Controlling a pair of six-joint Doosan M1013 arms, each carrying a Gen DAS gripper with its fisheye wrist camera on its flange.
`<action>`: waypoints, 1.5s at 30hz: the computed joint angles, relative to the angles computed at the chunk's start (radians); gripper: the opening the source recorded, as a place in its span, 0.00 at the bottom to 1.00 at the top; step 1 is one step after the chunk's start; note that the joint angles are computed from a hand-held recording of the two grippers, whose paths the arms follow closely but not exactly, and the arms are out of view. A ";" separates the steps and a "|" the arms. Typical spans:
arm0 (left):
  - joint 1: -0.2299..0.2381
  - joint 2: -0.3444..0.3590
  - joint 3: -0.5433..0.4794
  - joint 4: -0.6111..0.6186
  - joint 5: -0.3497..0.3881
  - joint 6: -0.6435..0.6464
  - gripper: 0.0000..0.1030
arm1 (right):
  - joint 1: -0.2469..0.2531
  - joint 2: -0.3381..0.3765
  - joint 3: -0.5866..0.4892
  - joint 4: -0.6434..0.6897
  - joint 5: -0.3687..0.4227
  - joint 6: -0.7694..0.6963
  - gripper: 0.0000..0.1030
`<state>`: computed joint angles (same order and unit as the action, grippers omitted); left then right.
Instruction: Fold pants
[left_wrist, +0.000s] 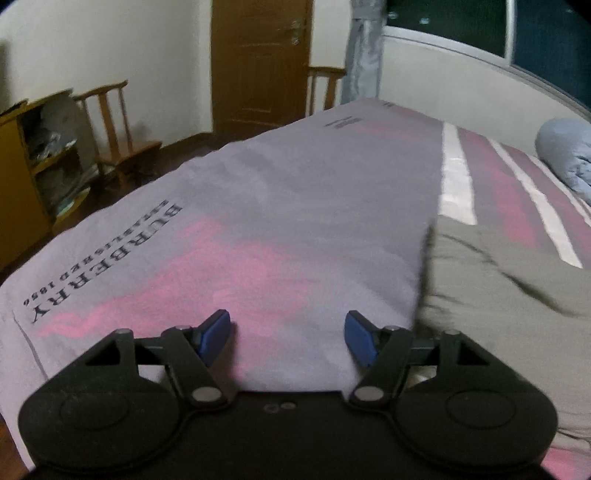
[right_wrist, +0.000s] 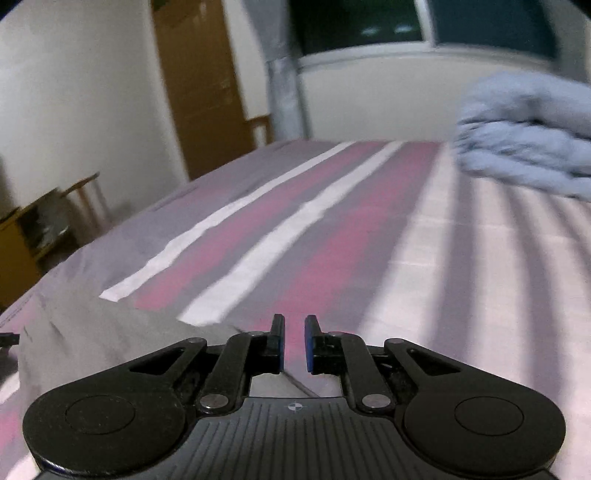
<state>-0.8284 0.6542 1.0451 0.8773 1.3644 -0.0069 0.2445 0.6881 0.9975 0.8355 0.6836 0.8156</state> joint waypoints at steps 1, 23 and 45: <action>-0.004 0.005 -0.011 0.007 -0.008 0.009 0.59 | -0.016 -0.039 0.060 0.012 -0.030 -0.015 0.10; -0.056 0.152 -0.308 0.080 0.152 0.117 0.68 | -0.108 -0.137 0.244 0.046 0.009 -0.178 0.50; -0.036 0.204 -0.370 -0.015 0.114 0.142 0.70 | -0.080 -0.035 0.109 -0.243 0.052 0.025 0.01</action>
